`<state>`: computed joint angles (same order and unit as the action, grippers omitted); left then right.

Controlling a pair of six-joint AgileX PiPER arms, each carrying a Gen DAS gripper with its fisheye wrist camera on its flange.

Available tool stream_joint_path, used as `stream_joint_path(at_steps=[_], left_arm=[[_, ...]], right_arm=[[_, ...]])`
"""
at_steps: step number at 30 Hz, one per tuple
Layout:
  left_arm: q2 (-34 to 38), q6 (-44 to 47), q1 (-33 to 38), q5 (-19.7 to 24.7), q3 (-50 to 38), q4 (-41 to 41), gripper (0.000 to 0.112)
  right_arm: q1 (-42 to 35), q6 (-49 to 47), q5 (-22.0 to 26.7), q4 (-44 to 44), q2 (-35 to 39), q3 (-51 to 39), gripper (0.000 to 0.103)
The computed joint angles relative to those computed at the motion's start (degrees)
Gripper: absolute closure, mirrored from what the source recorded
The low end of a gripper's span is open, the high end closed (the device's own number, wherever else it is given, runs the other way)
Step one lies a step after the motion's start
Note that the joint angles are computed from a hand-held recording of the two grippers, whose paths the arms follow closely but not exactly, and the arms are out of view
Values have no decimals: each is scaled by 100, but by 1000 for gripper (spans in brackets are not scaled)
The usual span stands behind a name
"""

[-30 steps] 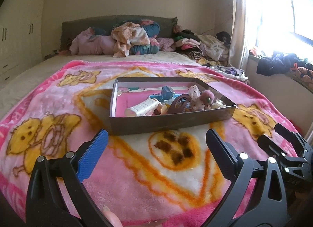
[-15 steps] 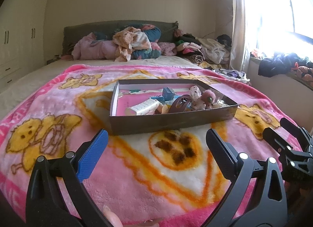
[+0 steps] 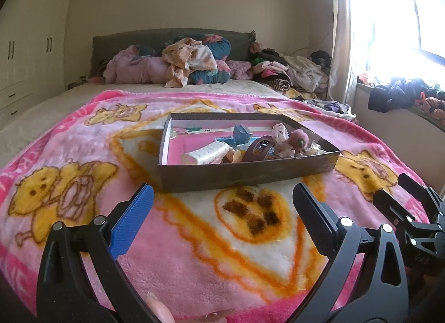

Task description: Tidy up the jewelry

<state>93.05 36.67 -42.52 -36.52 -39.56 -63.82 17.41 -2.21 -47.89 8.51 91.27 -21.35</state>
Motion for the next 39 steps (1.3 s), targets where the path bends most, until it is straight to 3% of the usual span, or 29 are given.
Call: stream_joint_path(at_steps=[39], left_arm=[[12,59,-48,-31,-14,-72,21]], right_arm=[[-3,-4,-18,45,-22,40,7]])
